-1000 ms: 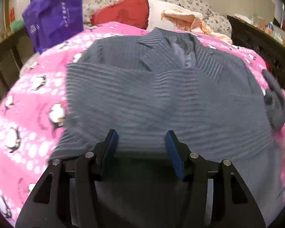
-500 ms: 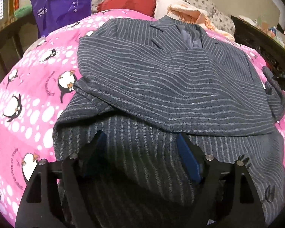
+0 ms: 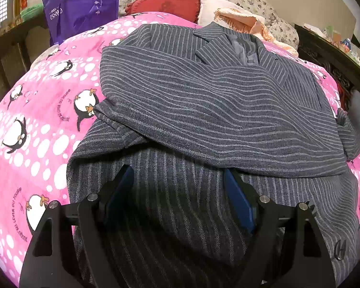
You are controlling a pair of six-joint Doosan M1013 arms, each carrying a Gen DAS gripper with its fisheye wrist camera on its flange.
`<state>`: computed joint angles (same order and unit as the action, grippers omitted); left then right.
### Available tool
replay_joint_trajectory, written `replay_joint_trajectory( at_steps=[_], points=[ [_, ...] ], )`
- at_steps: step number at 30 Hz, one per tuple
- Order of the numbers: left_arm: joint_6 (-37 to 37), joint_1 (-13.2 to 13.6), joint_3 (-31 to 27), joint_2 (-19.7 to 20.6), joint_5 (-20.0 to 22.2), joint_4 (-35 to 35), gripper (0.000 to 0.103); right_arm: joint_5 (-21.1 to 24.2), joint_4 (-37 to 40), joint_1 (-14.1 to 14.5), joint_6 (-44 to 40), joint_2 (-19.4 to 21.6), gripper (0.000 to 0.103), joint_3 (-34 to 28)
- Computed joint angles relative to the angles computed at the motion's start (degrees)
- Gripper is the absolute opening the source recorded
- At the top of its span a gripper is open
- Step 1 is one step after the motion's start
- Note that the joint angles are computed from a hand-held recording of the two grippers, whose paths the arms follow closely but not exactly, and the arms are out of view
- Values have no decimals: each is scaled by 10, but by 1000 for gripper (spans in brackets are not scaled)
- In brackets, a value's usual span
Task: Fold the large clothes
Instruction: 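Grasp the sleeve with the right gripper and fold it across the body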
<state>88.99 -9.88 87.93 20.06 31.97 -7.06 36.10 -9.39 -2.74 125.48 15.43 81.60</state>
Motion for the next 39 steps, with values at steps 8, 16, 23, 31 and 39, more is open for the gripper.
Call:
replay_joint_trajectory(
  at_steps=[8,16,23,31,39],
  points=[
    [-95,-7,0,-20,49,123,79,74,-78,5,195,-83,4,98],
    [-219,0,89,-85,37,257,79,2,-73,97,161,-33,4,-3],
    [-252,3,123,-94,0,275,79,21,71,205,-38,105,4,-230],
    [-310,-4,155,-111,-33,350,80,194,185,281,-165,308,4,-514],
    [-235,17,154,-110,-53,234,84,229,255,303,-227,339,15,-469]
  ],
)
